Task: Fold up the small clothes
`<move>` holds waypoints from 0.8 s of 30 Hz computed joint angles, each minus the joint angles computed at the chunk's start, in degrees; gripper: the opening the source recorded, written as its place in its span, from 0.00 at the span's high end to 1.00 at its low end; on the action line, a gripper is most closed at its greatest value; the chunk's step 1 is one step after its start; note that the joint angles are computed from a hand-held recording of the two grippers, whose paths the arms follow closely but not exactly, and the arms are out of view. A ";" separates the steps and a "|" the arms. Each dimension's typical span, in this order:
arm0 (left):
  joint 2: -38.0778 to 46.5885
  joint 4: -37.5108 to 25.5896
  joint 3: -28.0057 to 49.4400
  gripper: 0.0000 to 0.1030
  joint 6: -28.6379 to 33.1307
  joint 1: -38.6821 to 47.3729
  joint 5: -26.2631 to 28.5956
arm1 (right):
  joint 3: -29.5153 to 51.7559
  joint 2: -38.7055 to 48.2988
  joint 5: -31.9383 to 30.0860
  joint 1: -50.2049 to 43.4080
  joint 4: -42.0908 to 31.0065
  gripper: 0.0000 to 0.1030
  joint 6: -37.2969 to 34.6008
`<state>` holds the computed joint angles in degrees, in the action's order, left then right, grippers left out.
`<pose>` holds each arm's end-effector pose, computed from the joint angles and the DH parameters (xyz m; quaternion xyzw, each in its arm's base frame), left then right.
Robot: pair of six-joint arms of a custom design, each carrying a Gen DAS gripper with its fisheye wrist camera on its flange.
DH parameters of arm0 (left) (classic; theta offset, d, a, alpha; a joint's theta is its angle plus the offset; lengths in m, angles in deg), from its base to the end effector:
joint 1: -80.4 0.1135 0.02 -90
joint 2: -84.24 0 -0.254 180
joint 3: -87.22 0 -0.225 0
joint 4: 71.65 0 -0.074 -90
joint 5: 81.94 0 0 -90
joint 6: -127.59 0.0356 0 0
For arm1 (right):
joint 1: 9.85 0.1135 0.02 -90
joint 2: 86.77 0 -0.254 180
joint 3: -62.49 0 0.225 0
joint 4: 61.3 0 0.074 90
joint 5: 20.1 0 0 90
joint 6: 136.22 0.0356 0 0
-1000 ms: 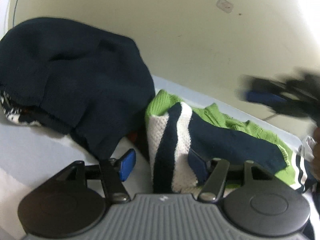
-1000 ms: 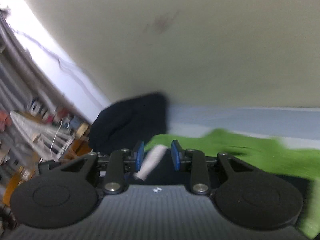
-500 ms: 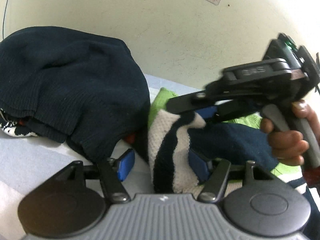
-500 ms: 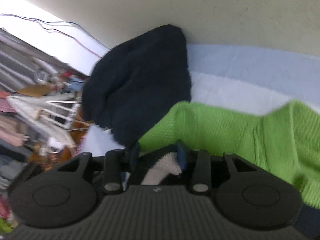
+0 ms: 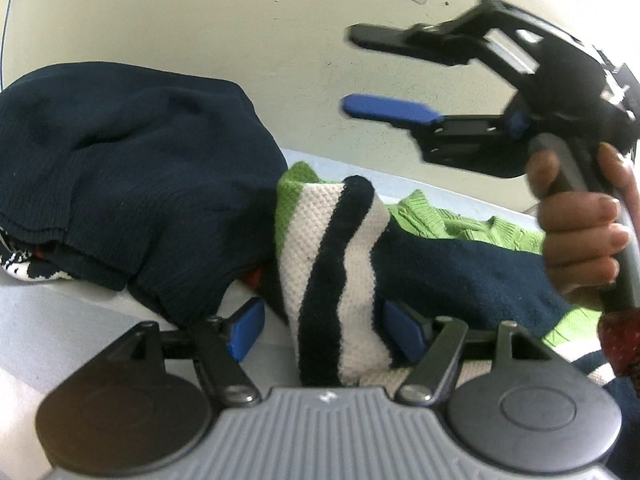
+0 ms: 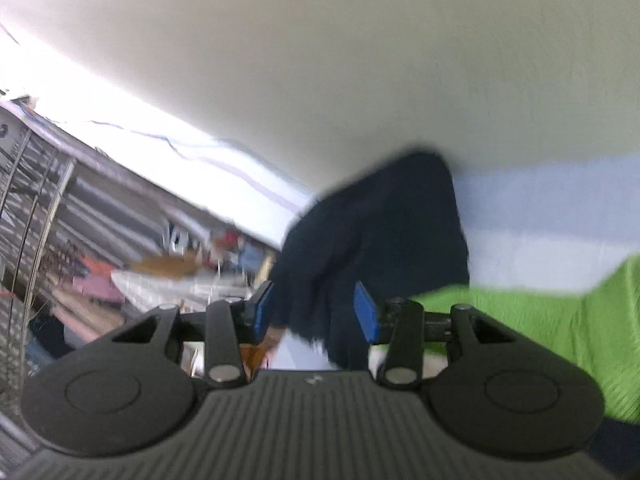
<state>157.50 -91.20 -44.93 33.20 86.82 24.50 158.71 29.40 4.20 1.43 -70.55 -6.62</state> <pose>0.2263 0.0153 0.1838 -0.0316 0.9153 -0.1253 0.3814 0.4064 0.1141 0.2214 -0.0889 0.7697 0.6051 0.1829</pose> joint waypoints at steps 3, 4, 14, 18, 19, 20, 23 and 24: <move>0.08 -0.02 0.09 0.34 -0.11 -0.04 -0.16 | 2.50 -1.34 1.57 -0.56 -11.13 0.53 -8.36; 0.04 -0.12 0.15 0.34 -0.20 -0.15 -0.34 | 3.11 -1.76 3.94 0.28 -14.73 0.52 -10.98; 0.49 0.28 -0.01 0.33 0.13 0.66 0.75 | 16.69 7.34 7.61 7.91 -33.34 0.76 -23.70; -0.30 -0.74 0.25 0.33 -0.02 0.76 0.48 | 8.32 1.86 13.63 7.61 -16.13 0.83 -16.57; -0.33 -0.77 0.26 0.33 0.10 0.63 0.20 | 9.98 1.74 20.96 8.14 -19.91 0.80 -18.27; -0.38 -0.87 0.30 0.33 0.20 0.54 0.04 | 10.33 1.80 24.63 8.24 -21.35 0.80 -18.79; -0.62 -1.75 0.72 0.33 0.06 1.21 0.52 | 5.68 -0.70 26.71 6.34 -19.32 0.80 -17.12; -0.67 -2.06 0.92 0.33 -0.12 1.60 0.65 | 2.97 -2.65 26.38 5.45 -17.90 0.80 -16.73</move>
